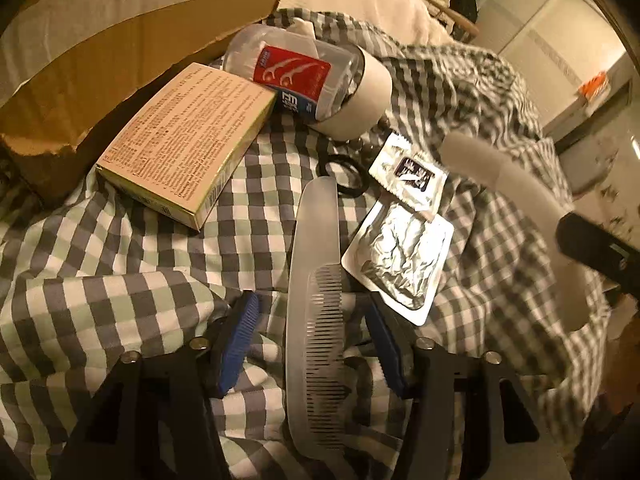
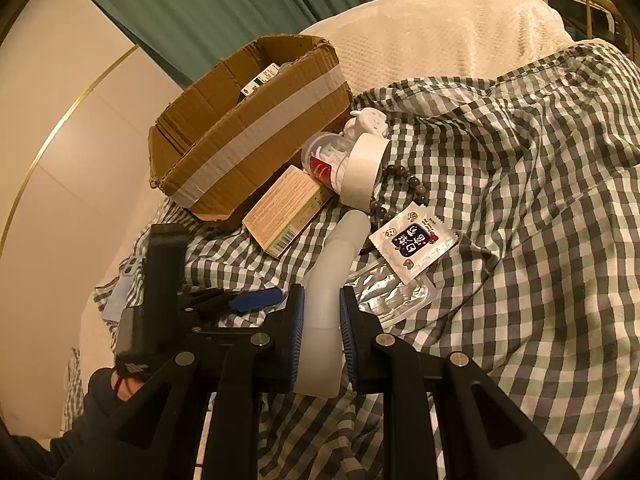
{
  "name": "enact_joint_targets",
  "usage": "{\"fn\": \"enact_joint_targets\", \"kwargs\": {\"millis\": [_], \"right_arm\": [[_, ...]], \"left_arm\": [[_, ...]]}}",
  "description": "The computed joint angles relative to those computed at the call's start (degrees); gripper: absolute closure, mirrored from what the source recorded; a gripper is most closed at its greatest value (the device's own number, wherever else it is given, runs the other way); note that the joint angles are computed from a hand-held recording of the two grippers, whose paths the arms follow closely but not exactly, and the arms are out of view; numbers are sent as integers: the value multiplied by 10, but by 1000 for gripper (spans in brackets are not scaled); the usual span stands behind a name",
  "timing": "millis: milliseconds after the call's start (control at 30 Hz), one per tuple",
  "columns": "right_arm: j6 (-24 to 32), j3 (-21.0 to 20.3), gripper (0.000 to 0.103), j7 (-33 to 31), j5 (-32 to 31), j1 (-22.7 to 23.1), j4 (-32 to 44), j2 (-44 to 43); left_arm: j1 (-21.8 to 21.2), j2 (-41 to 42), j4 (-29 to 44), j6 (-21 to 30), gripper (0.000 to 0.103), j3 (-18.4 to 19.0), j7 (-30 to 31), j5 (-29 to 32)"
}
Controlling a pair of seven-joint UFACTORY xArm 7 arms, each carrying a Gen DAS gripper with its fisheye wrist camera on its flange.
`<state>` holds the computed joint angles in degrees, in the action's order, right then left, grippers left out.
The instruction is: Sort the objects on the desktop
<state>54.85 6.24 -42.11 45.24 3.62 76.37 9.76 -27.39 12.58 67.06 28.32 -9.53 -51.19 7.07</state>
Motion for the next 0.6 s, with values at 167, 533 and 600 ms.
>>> {"fn": "enact_joint_targets", "kwargs": {"millis": [167,533,600], "right_arm": [[0,1,85,2,-2,1,1,2],[-4,1,85,-1,-6,3,-3,-5],[-5,1,85,-3,-5,4,-5,-10]], "left_arm": [[19,17,5,0,73,-15,49,-66],[-44,4,20,26,77,34,-81,89],[-52,-9,23,38,77,37,-121,145]]}}
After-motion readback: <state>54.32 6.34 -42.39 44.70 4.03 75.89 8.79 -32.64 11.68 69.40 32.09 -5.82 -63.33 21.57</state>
